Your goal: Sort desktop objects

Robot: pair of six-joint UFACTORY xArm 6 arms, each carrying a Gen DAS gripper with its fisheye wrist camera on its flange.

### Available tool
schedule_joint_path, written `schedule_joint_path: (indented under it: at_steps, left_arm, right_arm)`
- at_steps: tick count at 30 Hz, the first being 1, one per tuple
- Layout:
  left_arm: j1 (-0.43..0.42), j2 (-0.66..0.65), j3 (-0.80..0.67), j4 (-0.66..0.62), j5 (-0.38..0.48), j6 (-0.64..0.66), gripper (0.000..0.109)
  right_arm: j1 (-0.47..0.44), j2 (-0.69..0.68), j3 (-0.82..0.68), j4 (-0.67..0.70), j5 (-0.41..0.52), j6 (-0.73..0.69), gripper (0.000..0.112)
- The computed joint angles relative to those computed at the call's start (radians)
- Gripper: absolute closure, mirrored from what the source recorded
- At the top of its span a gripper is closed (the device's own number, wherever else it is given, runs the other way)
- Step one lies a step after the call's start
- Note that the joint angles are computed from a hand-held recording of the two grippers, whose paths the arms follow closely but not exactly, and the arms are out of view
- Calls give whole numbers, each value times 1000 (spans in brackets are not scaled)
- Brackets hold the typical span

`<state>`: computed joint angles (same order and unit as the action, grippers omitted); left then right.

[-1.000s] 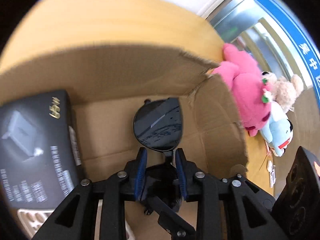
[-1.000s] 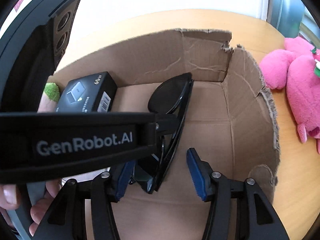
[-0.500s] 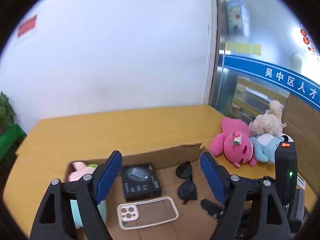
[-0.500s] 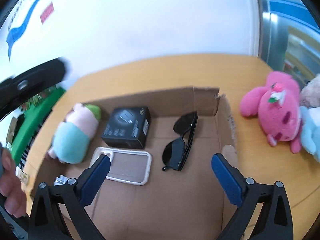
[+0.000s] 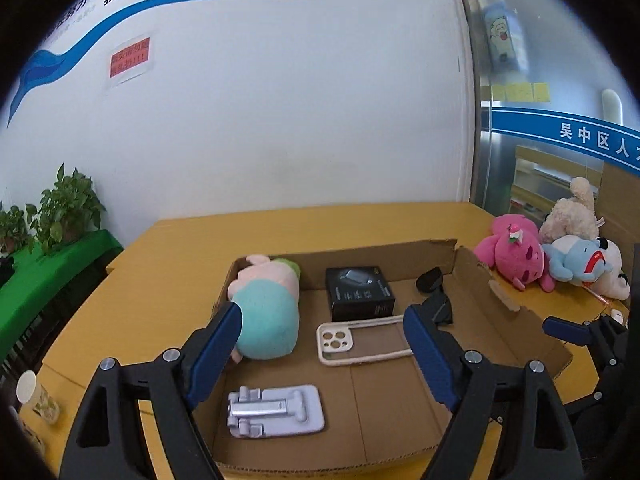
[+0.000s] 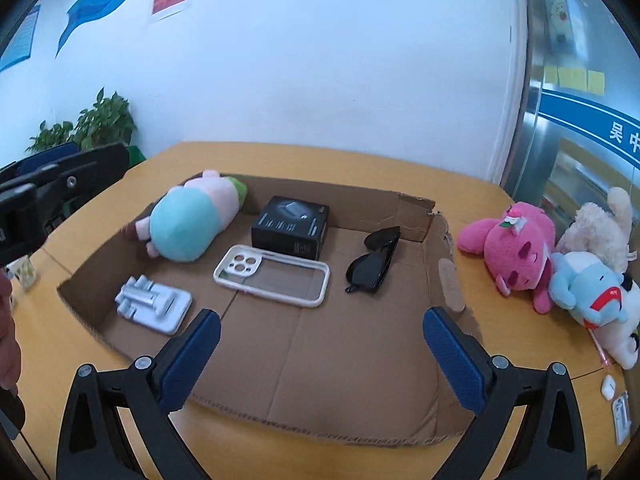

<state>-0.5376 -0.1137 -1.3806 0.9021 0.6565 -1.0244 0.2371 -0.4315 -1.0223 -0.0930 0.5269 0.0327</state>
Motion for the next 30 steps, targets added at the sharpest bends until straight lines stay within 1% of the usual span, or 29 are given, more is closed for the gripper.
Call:
schedule_joint_path:
  at_steps: [2,4,9,11,12,14,15,20,21,24,25,26,27,28,29,30]
  left_arm:
    - [1,-22,48,4,16,-17,25]
    - [2,-39,94,36,39,-48,25]
    - [35,-52,198,83,1,-147,25]
    - [39,-42,219,91,6,-180,25]
    - [42,-42,231,99,-4,-200,25]
    - [43,-42,254,140,-23,-252,26]
    - [33,-44,260,204,-14,-298,25]
    - [37,-53,283,325,-40,-410,21]
    - [41,-57,287,329,-49,-414,20]
    - [47,-59,291,328,-60,-408,19]
    - [50,-59,292,325,-68,-404,17]
    - [54,-57,292,316,-86,-387,14]
    - [57,-54,290,303,-104,-360,6]
    - [62,-51,289,299,-114,-352,6]
    - [64,-50,288,297,-118,-351,6]
    - [63,-50,288,300,-116,-353,6]
  right_arm:
    - [4,-23,57,59,-44,-33,10]
    - [6,-38,101,103,-88,-54,10]
    - [-1,-44,223,200,-233,-77,10]
    - [-5,-37,258,225,-299,-69,10]
    - [-1,-46,292,199,-375,-57,9]
    - [-8,-49,324,67,-435,49,9]
    - [-11,-56,342,27,-471,77,9]
    - [-6,-58,332,31,-454,79,9]
    - [-5,-56,330,35,-451,76,9]
    - [-6,-61,335,21,-452,89,9]
    - [-8,-60,335,16,-453,93,9]
    - [-8,-58,337,17,-457,93,9]
    - [-10,-56,335,10,-456,99,9]
    - [-13,-54,336,-8,-459,116,9]
    - [-23,-52,331,-69,-452,174,9]
    - [-30,-49,331,-101,-453,207,9]
